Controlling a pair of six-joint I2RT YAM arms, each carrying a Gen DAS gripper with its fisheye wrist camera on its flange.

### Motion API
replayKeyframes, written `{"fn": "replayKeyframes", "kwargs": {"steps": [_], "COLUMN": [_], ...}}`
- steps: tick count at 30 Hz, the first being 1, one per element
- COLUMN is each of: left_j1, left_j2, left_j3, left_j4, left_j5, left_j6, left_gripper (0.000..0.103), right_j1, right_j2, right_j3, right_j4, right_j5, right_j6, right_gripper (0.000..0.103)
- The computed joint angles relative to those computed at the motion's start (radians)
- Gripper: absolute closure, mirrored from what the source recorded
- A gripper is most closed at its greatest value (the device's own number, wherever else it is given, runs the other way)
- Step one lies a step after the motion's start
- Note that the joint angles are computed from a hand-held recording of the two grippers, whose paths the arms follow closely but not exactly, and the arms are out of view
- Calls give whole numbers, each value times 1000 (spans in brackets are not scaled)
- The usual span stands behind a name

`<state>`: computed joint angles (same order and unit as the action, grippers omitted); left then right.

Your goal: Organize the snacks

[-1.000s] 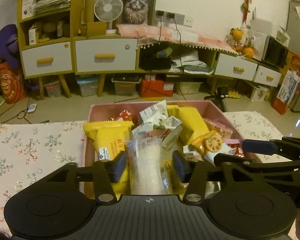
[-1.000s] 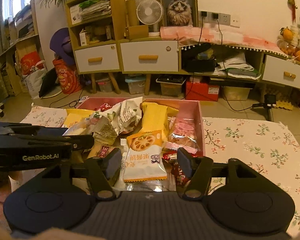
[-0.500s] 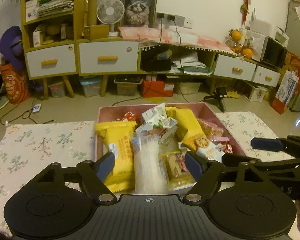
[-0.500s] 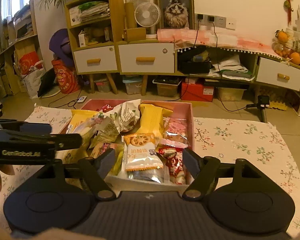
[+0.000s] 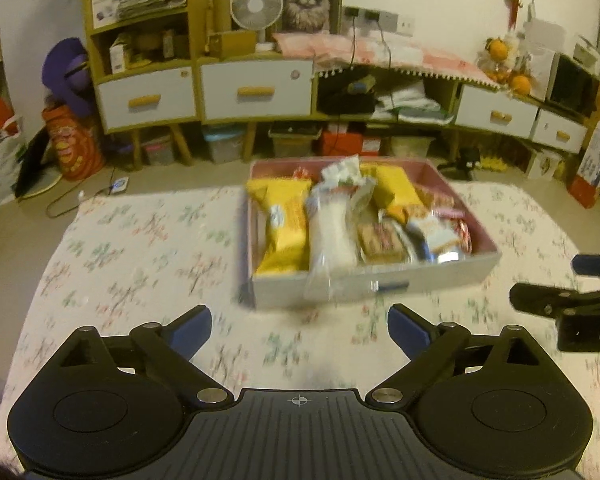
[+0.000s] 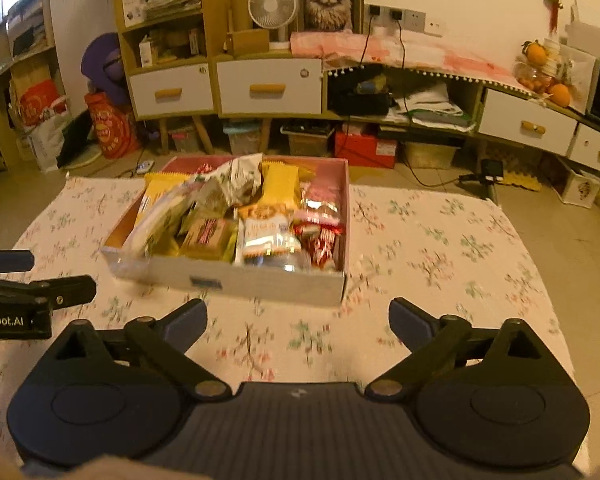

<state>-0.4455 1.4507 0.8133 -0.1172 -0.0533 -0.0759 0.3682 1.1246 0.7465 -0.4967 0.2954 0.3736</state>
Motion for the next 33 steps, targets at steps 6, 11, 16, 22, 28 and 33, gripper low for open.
{"fn": "replayKeyframes", "kwargs": {"steps": [6,11,16,22,28,33], "left_j1": [-11,-34,-62,-94,-119,-141], "left_j2": [-133,-227,-270,-296,-282,-276], "left_j3": [-77,-111,-102,-103,-94,-92], "left_j4": [-94,-176,-262,-291,-294,-295], "left_j5": [-11,-40,-78,-153,-176,-194], "left_j6": [-46,-72,-99,-98,-108,-125], "left_gripper": [5,4,4,2,2,2], "right_j1": [102,202,262,275,272,283], "right_j2": [-41,-72,-69,-55,-38,-50], "right_j3": [38,44,68,69,64,63], "right_j4": [-147,-218,-275,-267,-259,-271], "right_j5": [68,124,165,201,202,215], "right_j6": [97,145,190,190,205,222], "right_gripper": [2,0,0,0,0,0]}}
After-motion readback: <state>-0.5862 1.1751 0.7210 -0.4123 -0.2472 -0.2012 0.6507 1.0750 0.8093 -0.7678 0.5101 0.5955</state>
